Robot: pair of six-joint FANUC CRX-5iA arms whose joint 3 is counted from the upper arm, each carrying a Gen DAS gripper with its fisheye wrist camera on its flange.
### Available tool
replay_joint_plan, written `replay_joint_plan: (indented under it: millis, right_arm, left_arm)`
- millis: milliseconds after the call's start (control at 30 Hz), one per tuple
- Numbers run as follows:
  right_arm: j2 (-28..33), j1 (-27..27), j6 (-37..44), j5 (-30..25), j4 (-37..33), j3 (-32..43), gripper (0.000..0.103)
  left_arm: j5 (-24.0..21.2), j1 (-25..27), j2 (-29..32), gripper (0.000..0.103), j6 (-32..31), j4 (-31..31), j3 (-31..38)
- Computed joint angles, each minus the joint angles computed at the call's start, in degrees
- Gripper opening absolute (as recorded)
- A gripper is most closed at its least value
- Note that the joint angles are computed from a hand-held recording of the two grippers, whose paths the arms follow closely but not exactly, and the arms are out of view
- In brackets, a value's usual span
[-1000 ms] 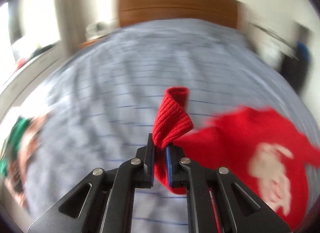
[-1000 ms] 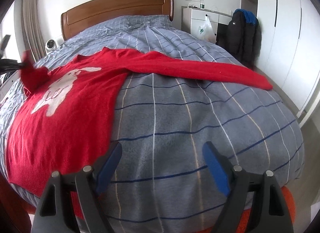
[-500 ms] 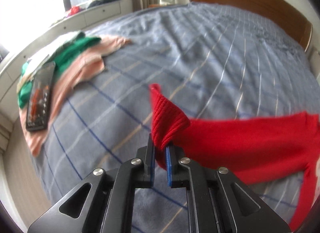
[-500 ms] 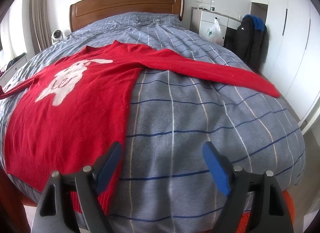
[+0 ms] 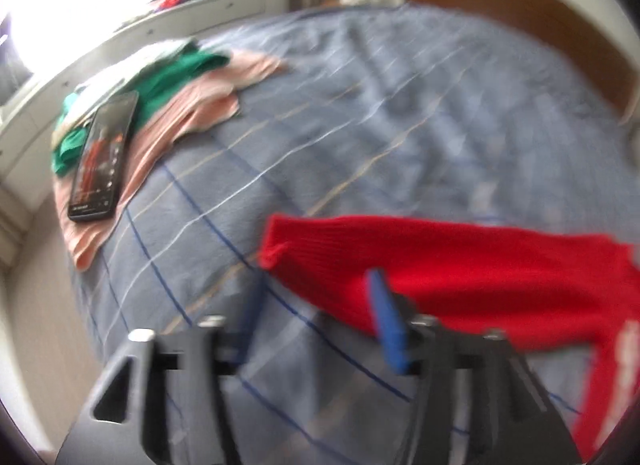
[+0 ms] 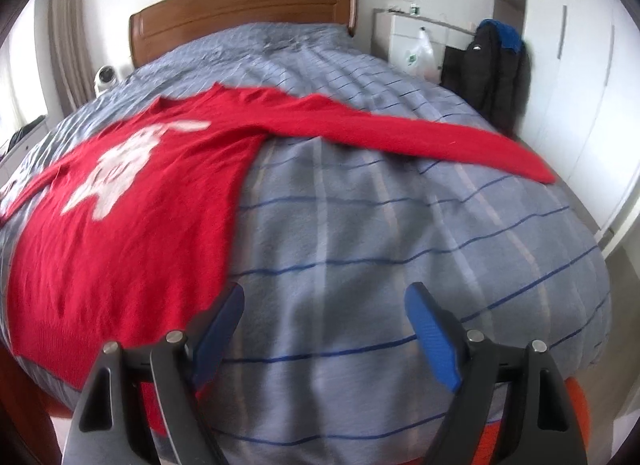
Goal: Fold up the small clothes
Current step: 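Pull the sleeve out straight with the left tool and release it, then grasp the sweater hem with the left tool while the right tool grasps it too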
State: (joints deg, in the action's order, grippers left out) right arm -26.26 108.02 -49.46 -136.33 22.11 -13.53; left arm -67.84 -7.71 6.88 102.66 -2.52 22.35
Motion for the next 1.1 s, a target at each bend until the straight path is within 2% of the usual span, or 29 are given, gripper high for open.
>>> replay_joint_plan:
  millis: [67,100,167,200,233,333,400,500,633,733,833,967,1100]
  right_arm:
    - [-1.26,3.76,-5.99,-4.80,-2.01,0.84,0.082]
    - [-2.76,7.87,-10.71,-7.71,-3.09,1.29,0.082]
    - [-5.21,14.24,-14.58,-9.22,-2.57,1.40,0.082]
    - [-6.31,16.70,-14.61,-8.56,-1.20,1.25,0.082]
    - [-8.20,20.73,-14.43,-6.67,1.59,0.56,0.082]
    - [-11.82,26.22,-10.92,1.48,9.95,-2.47,0.082]
    - [-13.03,24.95,-6.97,8.55,13.50,-4.42,0.082]
    - [-12.39,18.67,-0.43,17.80,14.42,-6.00,0.082]
    - [-11.81,14.29,1.88,22.04,13.68,-7.30,0.082]
    - [-11.15,11.47,3.06,23.21,13.51,-7.15,0.082]
    - [-9.73,10.54,5.07,21.79,14.53,-5.69,0.082]
    - [-7.63,9.42,8.75,19.22,15.36,-3.10,0.082]
    - [-6.93,8.61,10.25,18.88,15.97,-2.61,0.082]
  left_arm:
    - [3.27,1.10,-4.12,0.073,-7.42,8.50,-5.25]
    - [3.10,1.40,-5.62,0.081,-12.68,13.98,-7.44]
    - [0.18,1.20,-7.77,0.089,-22.19,24.13,-11.53]
    - [-1.83,0.18,-9.27,0.090,-26.76,28.49,-14.29]
    - [-2.92,-0.82,-10.25,0.090,-28.61,29.86,-15.88]
    - [-4.39,-4.68,-14.00,0.091,-30.20,31.19,-21.80]
    - [-4.08,-5.74,-16.22,0.091,-29.48,33.00,-26.37]
    - [-3.39,-5.46,-18.56,0.091,-28.05,35.86,-31.40]
    - [-3.68,-5.43,-19.51,0.091,-26.28,39.56,-32.85]
    - [-2.32,-6.71,-20.77,0.091,-28.02,42.36,-31.98]
    - [-2.06,-7.73,-20.83,0.091,-29.59,41.02,-27.25]
    - [-3.83,-6.82,-20.08,0.095,-28.77,34.73,-18.45]
    - [-7.53,-6.26,-19.61,0.098,-31.20,24.16,-8.97]
